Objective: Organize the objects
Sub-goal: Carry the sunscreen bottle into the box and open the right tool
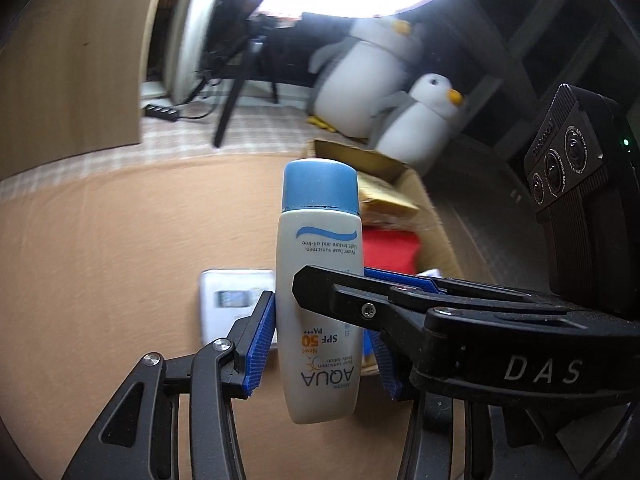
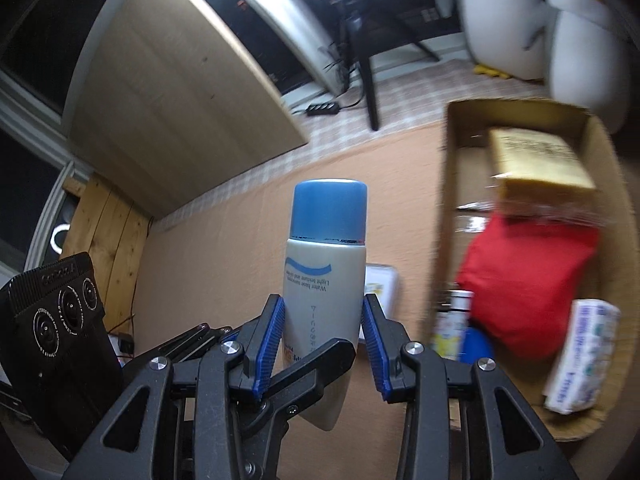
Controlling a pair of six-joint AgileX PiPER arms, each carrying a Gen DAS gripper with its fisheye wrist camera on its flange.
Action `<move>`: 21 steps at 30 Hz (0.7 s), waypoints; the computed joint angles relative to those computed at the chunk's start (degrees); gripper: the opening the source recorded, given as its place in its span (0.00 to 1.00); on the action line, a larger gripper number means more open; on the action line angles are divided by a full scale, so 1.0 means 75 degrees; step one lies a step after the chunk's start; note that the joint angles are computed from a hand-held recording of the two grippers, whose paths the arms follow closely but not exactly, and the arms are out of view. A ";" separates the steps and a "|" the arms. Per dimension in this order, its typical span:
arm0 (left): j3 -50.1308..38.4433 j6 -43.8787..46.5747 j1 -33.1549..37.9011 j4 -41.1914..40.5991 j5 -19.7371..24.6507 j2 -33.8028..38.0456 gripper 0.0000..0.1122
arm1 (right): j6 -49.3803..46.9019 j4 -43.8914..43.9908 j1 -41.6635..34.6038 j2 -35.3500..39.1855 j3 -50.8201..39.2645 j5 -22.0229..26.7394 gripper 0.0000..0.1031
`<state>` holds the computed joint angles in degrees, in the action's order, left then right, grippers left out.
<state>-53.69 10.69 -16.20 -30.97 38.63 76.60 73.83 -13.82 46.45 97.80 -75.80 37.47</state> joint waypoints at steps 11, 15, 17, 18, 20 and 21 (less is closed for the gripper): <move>-0.1055 -0.1225 -0.1675 0.0742 -0.0436 0.0991 0.43 | 0.0941 -0.0718 -0.0169 -0.1564 0.1630 0.0242 0.35; -0.1383 -0.1527 -0.2014 0.0983 -0.0522 0.1344 0.44 | 0.0874 -0.0663 -0.0359 -0.1911 0.2028 0.0208 0.35; -0.1583 -0.1728 -0.2180 0.1150 -0.0560 0.1528 0.44 | 0.0827 -0.0634 -0.0451 -0.2068 0.2182 0.0190 0.35; -0.1663 -0.1725 -0.2187 0.1154 -0.0557 0.1605 0.44 | 0.0754 -0.0593 -0.0529 -0.2156 0.2271 0.0171 0.35; -0.1820 -0.1848 -0.2278 0.1261 -0.0569 0.1744 0.43 | 0.0664 -0.0529 -0.0634 -0.2244 0.2368 0.0129 0.35; -0.1913 -0.1909 -0.2325 0.1314 -0.0569 0.1821 0.44 | 0.0584 -0.0476 -0.0705 -0.2300 0.2422 0.0107 0.35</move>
<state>-68.04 -3.63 -33.63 -21.12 34.36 90.26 78.21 -17.39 41.16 80.55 -57.63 38.27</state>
